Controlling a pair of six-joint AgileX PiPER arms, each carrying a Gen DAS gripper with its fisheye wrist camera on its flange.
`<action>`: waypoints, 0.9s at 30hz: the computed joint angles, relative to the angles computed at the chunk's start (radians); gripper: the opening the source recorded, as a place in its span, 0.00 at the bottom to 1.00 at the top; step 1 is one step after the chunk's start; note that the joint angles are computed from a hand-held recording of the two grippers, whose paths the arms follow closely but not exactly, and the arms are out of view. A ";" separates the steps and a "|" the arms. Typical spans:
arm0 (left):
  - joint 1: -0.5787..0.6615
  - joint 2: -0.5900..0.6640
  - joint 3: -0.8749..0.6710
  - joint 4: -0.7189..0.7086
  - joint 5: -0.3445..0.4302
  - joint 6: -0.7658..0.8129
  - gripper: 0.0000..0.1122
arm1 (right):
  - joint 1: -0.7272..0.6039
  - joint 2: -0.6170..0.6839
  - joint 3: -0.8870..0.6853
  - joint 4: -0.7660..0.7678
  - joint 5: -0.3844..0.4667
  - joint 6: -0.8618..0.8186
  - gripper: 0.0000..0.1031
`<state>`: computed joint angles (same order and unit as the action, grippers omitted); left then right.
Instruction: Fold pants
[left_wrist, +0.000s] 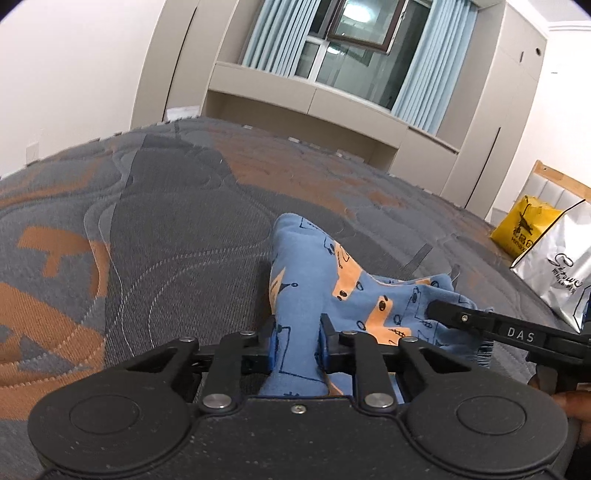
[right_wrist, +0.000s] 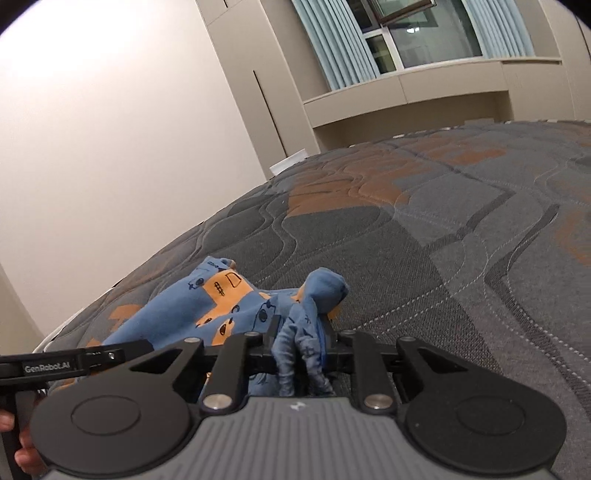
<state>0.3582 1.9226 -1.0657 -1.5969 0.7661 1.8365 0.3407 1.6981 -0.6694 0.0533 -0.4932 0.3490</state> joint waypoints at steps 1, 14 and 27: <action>0.005 -0.006 0.003 0.000 0.008 0.002 0.19 | 0.010 -0.010 0.000 0.032 0.009 -0.035 0.19; 0.035 -0.034 0.036 -0.029 0.053 0.018 0.19 | 0.100 -0.089 -0.003 0.286 0.051 -0.333 0.19; 0.027 0.055 -0.151 -0.069 0.030 -0.047 0.19 | 0.048 0.000 -0.241 0.141 0.172 -0.306 0.19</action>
